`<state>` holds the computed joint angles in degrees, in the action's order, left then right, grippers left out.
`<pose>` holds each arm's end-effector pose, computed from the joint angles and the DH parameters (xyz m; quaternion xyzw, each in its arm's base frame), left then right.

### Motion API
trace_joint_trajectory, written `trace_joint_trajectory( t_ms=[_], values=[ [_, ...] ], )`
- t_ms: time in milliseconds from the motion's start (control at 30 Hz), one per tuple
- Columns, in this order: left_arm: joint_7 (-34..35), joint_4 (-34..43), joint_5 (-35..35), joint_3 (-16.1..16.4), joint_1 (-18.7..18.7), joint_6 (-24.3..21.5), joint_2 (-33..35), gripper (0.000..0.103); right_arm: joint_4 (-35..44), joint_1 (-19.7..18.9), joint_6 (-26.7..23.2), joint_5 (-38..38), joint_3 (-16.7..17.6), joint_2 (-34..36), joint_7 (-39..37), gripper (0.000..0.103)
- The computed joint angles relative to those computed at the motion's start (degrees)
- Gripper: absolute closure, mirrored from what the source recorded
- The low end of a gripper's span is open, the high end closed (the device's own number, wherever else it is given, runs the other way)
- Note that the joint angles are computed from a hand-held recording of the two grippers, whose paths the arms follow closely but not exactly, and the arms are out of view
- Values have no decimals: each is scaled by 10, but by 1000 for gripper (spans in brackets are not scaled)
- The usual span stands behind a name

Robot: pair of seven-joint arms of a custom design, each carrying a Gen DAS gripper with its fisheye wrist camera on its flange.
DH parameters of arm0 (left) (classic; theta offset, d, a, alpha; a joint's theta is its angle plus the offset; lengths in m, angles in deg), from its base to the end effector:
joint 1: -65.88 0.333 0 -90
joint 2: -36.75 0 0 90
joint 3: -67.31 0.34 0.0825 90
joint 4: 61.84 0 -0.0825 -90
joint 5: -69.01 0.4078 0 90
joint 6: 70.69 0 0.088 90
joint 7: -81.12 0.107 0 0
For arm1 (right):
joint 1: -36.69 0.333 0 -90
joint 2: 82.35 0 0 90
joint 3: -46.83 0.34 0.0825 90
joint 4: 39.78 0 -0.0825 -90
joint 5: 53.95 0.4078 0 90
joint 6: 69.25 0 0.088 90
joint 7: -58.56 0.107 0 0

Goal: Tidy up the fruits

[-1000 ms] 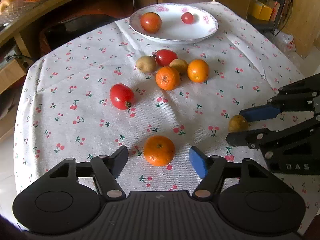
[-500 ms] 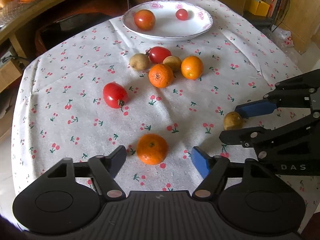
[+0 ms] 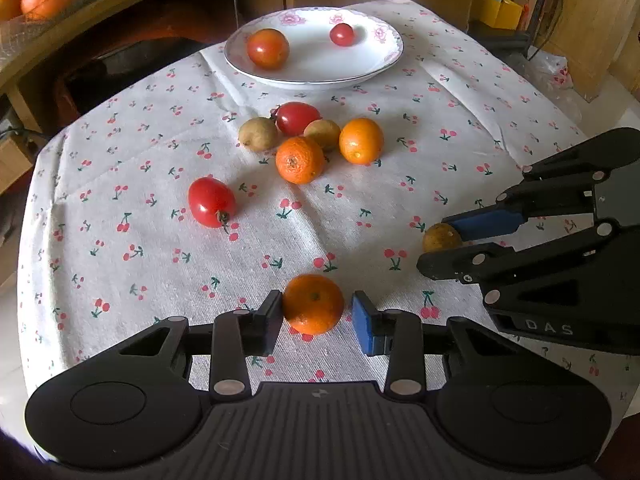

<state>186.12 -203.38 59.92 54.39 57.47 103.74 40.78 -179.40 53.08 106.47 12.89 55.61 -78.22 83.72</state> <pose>0.5007 -0.1823 0.3256 -0.5040 0.8264 -0.2084 0.1400 0.4898 0.1491 0.3129 -0.8012 0.5179 -0.1227 0.2735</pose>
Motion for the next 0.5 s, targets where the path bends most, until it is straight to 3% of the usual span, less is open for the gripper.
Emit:
trace_joint_trajectory(
  t_ms=[500],
  values=[
    [-13, -1, 12, 2, 0, 4, 1, 55, 2, -2, -5, -1, 0, 2, 7, 66]
  ],
)
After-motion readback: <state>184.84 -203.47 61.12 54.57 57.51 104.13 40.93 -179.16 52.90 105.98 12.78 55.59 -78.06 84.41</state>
